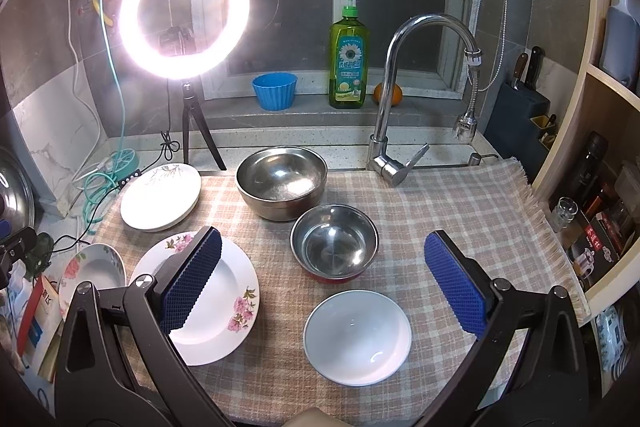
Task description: Organize plates and bowls
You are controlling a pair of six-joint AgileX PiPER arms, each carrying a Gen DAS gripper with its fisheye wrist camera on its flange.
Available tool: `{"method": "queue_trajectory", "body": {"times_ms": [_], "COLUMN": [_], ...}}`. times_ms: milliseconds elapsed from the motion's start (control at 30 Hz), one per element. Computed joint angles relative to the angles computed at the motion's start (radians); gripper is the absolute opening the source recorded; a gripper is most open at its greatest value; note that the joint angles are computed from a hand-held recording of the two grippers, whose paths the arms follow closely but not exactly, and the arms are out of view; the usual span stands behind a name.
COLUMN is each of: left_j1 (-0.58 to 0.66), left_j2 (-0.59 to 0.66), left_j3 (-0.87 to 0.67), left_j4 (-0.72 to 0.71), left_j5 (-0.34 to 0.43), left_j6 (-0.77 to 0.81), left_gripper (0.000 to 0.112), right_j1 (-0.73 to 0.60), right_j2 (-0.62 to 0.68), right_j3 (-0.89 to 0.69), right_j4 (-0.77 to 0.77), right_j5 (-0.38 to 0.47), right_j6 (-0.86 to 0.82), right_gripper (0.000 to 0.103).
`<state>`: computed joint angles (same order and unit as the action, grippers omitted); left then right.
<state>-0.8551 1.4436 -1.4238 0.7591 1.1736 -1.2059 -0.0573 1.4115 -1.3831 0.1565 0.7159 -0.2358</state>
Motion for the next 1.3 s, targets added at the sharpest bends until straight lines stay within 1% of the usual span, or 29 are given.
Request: {"method": "queue_trajectory", "body": {"times_ms": [567,767,800,933,1033,1067,1100,1167,1200,1233,1267,1300], "left_j1": [0.007,0.027,0.032,0.043,0.068,0.078,0.088,0.112,0.123,0.138,0.154,0.165], "left_j2": [0.006,0.025,0.027,0.023,0.018,0.019,0.021,0.030,0.032,0.036,0.042,0.047], "left_j3": [-0.006,-0.003,0.004,0.020,0.039,0.041,0.045,0.041,0.041,0.040,0.040,0.038], "left_j4": [-0.005,-0.022,-0.023,-0.042,-0.080,-0.096,-0.114,-0.152,-0.171,-0.197,-0.223,-0.244], "left_j5": [-0.005,-0.030,-0.039,-0.046,-0.071,-0.079,-0.090,-0.106,-0.118,-0.130,-0.144,-0.153], "left_j6": [0.006,0.018,0.018,0.034,0.060,0.073,0.089,0.131,0.150,0.175,0.202,0.224], "left_gripper": [0.102,0.102,0.102,0.102,0.102,0.099,0.097,0.092,0.090,0.085,0.083,0.082], "right_j1": [-0.001,0.007,0.010,-0.005,-0.027,-0.030,-0.032,-0.034,-0.034,-0.034,-0.034,-0.039], "right_j2": [0.005,0.022,0.032,0.053,0.049,0.051,0.054,0.057,0.060,0.066,0.072,0.078], "right_j3": [-0.004,-0.015,-0.011,0.001,0.018,0.020,0.023,0.030,0.031,0.030,0.030,0.034], "right_j4": [0.003,-0.005,-0.003,0.061,0.134,0.151,0.165,0.189,0.198,0.209,0.220,0.242], "right_j5": [-0.001,0.006,-0.004,0.000,0.022,0.032,0.040,0.058,0.069,0.086,0.101,0.117], "right_j6": [-0.003,0.003,0.001,-0.065,-0.135,-0.152,-0.167,-0.193,-0.203,-0.213,-0.221,-0.238], "right_gripper": [0.103,0.103,0.103,0.103,0.103,0.103,0.102,0.098,0.093,0.089,0.087,0.084]}}
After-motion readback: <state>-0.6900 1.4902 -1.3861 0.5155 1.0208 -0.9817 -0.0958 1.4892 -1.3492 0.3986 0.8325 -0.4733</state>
